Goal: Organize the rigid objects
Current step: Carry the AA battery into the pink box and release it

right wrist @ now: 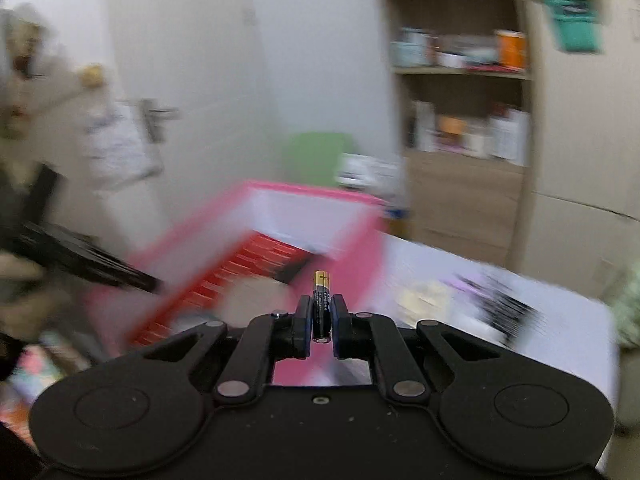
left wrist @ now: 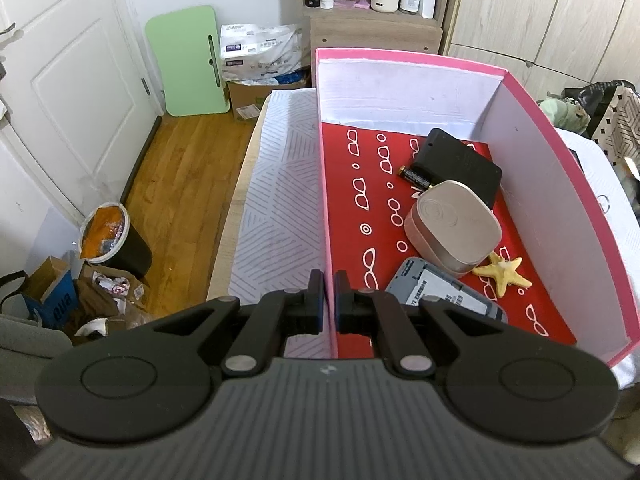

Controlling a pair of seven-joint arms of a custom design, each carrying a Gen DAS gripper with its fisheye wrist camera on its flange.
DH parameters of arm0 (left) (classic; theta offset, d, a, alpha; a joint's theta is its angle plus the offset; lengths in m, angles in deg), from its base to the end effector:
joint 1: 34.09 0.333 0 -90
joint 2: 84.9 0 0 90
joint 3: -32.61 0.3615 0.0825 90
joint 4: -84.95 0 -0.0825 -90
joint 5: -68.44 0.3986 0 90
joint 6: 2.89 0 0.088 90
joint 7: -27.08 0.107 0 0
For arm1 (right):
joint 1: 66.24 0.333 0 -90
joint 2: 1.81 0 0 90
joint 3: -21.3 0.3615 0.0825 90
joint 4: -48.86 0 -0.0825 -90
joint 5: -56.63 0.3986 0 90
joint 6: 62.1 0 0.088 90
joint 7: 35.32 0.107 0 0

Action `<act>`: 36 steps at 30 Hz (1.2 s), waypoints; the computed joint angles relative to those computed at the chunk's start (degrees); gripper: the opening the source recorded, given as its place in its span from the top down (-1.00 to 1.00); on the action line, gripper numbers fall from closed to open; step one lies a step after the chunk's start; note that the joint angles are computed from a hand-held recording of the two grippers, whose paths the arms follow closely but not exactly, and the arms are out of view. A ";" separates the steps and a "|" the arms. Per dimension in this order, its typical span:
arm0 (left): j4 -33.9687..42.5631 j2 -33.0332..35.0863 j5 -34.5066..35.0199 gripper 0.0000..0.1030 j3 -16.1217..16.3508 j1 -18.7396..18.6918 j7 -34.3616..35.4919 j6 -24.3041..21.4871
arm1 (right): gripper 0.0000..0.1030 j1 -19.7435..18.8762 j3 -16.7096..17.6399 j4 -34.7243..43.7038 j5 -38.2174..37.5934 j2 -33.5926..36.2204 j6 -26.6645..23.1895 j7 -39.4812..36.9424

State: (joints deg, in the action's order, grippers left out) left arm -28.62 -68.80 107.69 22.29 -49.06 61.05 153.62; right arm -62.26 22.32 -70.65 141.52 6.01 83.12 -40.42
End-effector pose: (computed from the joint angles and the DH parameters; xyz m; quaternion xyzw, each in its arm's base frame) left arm 0.5901 -0.2963 0.4081 -0.6727 0.6810 -0.2123 0.1969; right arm 0.6070 0.0415 0.4208 -0.7685 0.4219 -0.1146 0.4673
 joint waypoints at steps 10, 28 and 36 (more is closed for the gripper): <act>-0.17 0.05 -0.83 0.90 -0.17 0.36 0.47 0.80 | 0.78 5.25 2.93 19.25 -31.21 13.81 -10.01 31.22; -0.48 0.02 -0.14 0.89 0.14 0.20 0.54 1.56 | 0.14 1.53 6.53 12.35 -23.12 8.67 1.99 23.77; -0.43 0.05 0.63 0.89 0.27 -0.06 -0.20 1.34 | -0.17 -0.16 1.78 4.72 -16.81 3.89 8.55 18.63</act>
State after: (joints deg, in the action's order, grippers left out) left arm -29.05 -68.76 108.32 22.56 -49.12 60.85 154.96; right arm -62.42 24.10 -65.93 124.71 9.91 91.67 -21.79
